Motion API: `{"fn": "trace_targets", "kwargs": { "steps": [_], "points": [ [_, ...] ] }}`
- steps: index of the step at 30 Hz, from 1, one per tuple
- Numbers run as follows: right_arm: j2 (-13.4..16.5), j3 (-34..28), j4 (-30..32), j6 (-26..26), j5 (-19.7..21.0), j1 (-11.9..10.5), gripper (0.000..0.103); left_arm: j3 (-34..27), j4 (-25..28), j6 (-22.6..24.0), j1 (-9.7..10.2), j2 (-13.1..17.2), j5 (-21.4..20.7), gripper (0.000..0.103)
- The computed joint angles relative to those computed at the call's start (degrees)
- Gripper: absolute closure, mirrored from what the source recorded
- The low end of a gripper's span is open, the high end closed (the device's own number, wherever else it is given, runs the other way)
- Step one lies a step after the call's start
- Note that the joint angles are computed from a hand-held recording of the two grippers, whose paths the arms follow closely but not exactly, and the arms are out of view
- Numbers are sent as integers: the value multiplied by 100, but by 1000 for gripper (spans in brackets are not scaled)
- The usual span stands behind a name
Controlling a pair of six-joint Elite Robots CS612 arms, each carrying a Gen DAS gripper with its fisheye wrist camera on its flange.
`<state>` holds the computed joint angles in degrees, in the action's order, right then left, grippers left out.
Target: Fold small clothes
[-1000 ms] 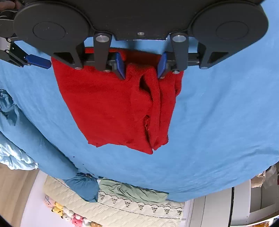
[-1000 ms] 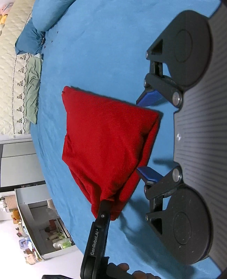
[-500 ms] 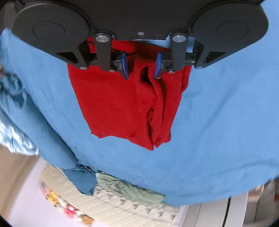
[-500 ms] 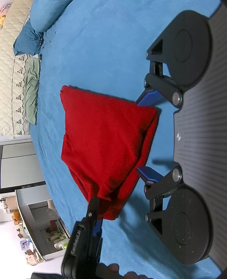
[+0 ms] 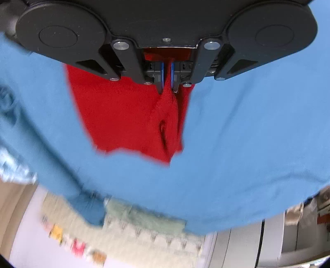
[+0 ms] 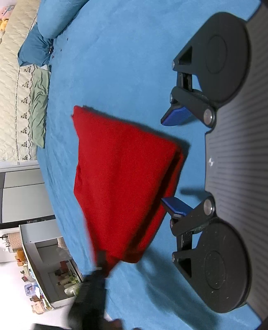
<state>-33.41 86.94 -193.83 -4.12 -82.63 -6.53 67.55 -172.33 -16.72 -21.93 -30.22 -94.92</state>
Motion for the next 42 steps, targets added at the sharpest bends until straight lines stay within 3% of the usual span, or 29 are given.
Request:
{"fn": "trace_targets", "kwargs": {
  "steps": [2, 5, 7, 9, 13, 16, 21, 23, 27, 30, 35, 38, 40, 41, 42],
  "points": [
    [16, -26, 64, 52, -40, 22, 12, -38, 208, 41, 18, 103, -137, 94],
    [-13, 11, 6, 52, -35, 18, 12, 118, -241, -68, 47, 125, -266, 81],
    [-27, 26, -109, 39, -6, 5, 12, 249, -565, -62, 40, 82, -199, 51],
    [-5, -30, -139, 44, -99, 7, 12, 360, -858, 60, 3, 55, 126, 31],
    [92, -174, -148, 477, -454, 15, 12, 353, -629, 359, 13, 70, 287, 32],
    [124, -267, 284, 491, -856, 30, 12, 317, -405, 645, -2, 123, 342, 32],
    [86, -222, 362, 422, -663, -27, 10, 394, -606, 584, 7, 84, 353, 32],
    [51, -266, 364, 493, -387, -81, 10, 305, -808, 571, 4, 101, 297, 30],
    [55, -699, 707, 597, -27, -146, 6, -265, -498, 745, 35, 255, 84, 13],
    [145, -1336, 1849, 893, 352, -222, 2, -1096, 404, 575, 137, 548, -517, 13],
    [516, -2181, 2646, 1844, 931, -367, 3, -2274, 1621, 245, 228, 1091, -999, 16],
    [713, -2508, 2959, 1983, 1008, -383, 7, -2694, 2063, 56, 264, 1329, -1171, 27],
    [776, -2571, 3053, 1906, 984, -366, 10, -2829, 2079, -20, 285, 1430, -1332, 31],
    [789, -2556, 3014, 1831, 966, -358, 16, -2846, 2033, -12, 286, 1449, -1372, 37],
    [800, -2524, 2920, 1739, 969, -352, 25, -2899, 2077, -20, 301, 1473, -1520, 55]
  ]
}}
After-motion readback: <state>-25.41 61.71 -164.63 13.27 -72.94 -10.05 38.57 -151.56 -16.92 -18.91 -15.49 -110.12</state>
